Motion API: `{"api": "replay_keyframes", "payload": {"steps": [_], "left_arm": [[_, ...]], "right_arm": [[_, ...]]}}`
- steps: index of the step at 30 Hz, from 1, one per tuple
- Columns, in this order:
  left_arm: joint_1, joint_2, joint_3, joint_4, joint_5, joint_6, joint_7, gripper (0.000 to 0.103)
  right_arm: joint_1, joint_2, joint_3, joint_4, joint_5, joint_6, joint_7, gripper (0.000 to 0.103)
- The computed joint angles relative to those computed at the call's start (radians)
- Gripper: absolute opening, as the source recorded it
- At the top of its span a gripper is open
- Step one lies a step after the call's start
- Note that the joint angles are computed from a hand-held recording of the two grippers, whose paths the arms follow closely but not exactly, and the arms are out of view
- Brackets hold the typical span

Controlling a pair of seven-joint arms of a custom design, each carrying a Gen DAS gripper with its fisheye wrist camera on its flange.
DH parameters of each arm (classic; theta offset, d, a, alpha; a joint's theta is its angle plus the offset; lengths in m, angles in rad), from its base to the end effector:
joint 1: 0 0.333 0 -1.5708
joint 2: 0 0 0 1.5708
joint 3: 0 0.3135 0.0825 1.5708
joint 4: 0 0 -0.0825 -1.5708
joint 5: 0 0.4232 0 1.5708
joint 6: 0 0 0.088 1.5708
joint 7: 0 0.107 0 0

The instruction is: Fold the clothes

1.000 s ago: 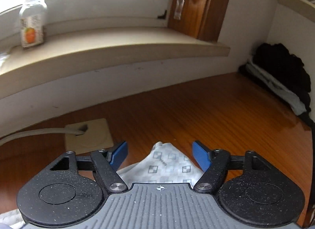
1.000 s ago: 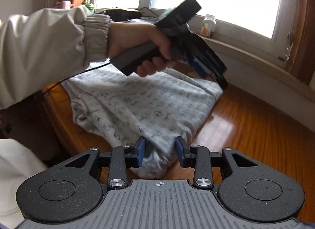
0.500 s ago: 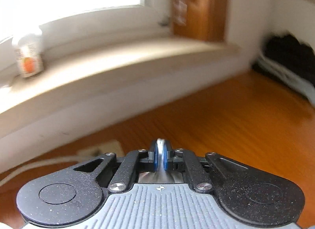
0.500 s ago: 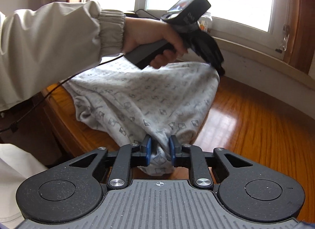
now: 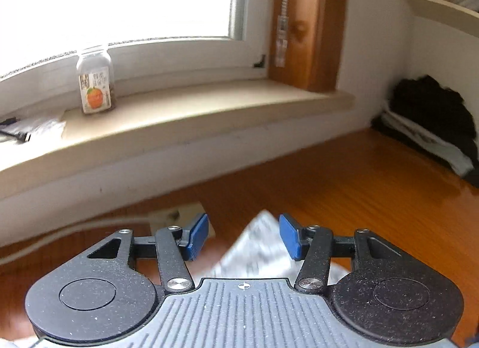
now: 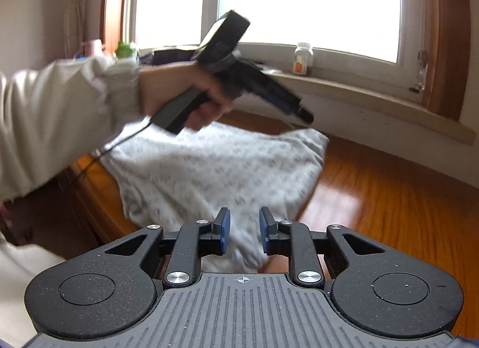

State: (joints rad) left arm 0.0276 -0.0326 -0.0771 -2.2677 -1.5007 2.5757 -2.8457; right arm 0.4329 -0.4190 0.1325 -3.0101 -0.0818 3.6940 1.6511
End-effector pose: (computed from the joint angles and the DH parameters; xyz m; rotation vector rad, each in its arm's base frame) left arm 0.5654 -0.0112 0.3692 -1.0561 2.2539 -1.2383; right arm 0.3119 0.2075 0.3636 -1.8638 0.9801 -0.6302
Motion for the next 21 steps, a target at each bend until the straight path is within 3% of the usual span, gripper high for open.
{"api": "replay_keyframes", "payload": {"steps": [5, 10, 14, 18, 21], "left_arm": [[0.027, -0.062, 0.036, -0.091, 0.072, -0.089, 0.054, 0.053], [0.041, -0.052, 0.053, -0.123, 0.099, -0.083, 0.105, 0.053], [0.030, -0.045, 0.036, -0.127, 0.056, -0.051, 0.150, 0.055], [0.003, -0.036, 0.011, -0.124, 0.011, -0.010, 0.159, 0.055], [-0.034, -0.010, -0.023, -0.099, -0.034, 0.042, 0.145, 0.055]], "right_arm": [[0.003, 0.157, 0.019, 0.120, 0.015, 0.034, -0.011, 0.029], [0.004, 0.251, 0.036, 0.188, 0.051, -0.007, -0.041, 0.029], [-0.002, 0.230, 0.000, 0.149, 0.000, 0.014, -0.017, 0.029], [-0.036, 0.182, 0.044, 0.102, 0.108, 0.011, -0.113, 0.029], [-0.054, 0.142, -0.002, 0.065, 0.081, 0.004, -0.123, 0.028]]}}
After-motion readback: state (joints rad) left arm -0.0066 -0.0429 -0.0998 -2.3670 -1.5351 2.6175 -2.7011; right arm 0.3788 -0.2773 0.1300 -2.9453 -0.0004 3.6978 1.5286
